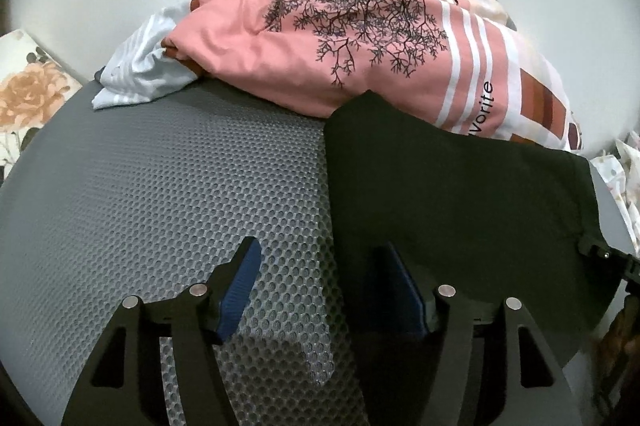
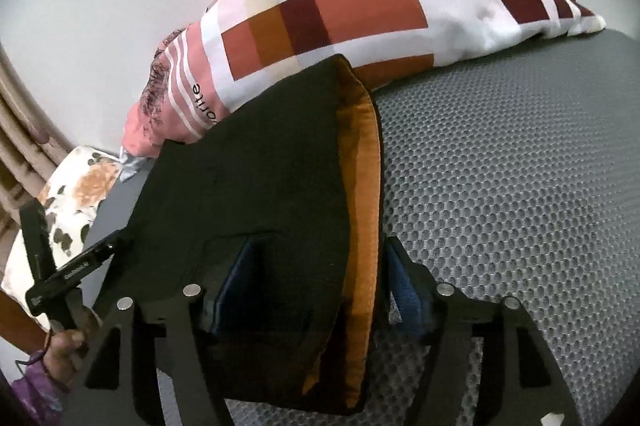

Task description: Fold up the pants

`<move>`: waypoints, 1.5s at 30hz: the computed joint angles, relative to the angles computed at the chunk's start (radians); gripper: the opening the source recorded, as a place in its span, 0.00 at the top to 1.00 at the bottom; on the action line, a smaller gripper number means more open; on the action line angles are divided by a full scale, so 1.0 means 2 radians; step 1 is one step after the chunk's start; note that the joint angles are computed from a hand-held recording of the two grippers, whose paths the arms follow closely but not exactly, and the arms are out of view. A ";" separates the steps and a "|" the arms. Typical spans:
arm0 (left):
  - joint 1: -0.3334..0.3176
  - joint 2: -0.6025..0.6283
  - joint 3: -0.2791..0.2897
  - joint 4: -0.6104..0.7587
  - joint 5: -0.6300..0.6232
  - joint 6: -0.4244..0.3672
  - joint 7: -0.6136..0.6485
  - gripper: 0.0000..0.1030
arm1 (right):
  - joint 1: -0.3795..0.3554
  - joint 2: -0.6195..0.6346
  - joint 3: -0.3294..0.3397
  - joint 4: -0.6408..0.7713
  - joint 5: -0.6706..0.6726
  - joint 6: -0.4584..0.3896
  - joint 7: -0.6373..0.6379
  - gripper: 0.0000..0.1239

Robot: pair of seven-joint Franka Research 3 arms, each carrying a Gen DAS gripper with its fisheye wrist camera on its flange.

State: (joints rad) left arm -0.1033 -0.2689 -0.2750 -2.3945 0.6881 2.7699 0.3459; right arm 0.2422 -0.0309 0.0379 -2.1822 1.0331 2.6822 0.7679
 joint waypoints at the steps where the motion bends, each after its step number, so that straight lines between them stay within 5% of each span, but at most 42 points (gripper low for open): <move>1: 0.001 -0.001 -0.002 0.000 0.003 -0.002 -0.003 0.36 | 0.001 -0.001 0.001 -0.002 0.003 0.006 -0.002 0.46; 12: -0.001 0.002 -0.012 0.016 0.031 -0.055 -0.036 0.23 | 0.019 -0.007 0.012 -0.024 -0.027 0.100 0.017 0.39; 18: -0.008 0.003 -0.022 0.030 0.067 -0.107 -0.068 0.15 | 0.024 -0.006 0.011 -0.027 -0.064 0.114 0.042 0.37; 23: -0.026 0.001 -0.031 0.045 0.082 -0.186 -0.075 0.12 | 0.018 -0.020 0.019 -0.052 -0.191 0.144 0.149 0.36; 25: -0.040 -0.009 -0.031 0.051 0.063 -0.221 -0.072 0.12 | 0.027 -0.049 0.013 -0.075 -0.188 0.138 0.156 0.35; 28: -0.053 -0.055 -0.027 0.025 0.056 -0.192 -0.088 0.12 | 0.058 -0.106 -0.008 -0.114 -0.129 0.129 0.108 0.35; 32: -0.055 -0.115 -0.050 0.016 0.071 -0.200 -0.105 0.11 | 0.083 -0.187 -0.030 -0.165 -0.106 0.108 0.083 0.35; 38: -0.056 -0.176 -0.102 0.051 0.095 -0.275 -0.096 0.00 | 0.089 -0.281 -0.046 -0.205 -0.111 0.081 0.099 0.35; 42: -0.050 -0.176 -0.152 0.106 0.110 -0.366 -0.080 0.00 | 0.090 -0.330 -0.055 -0.218 -0.116 0.072 0.110 0.32; 45: -0.067 -0.180 -0.154 0.124 0.114 -0.369 -0.077 0.00 | 0.093 -0.363 -0.060 -0.226 -0.120 0.067 0.117 0.30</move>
State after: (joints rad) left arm -0.2375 -0.6295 -0.5833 -2.1472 0.9171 2.0310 0.1928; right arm 0.4274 -0.7565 -0.0818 -2.6338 0.7926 2.8163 1.0026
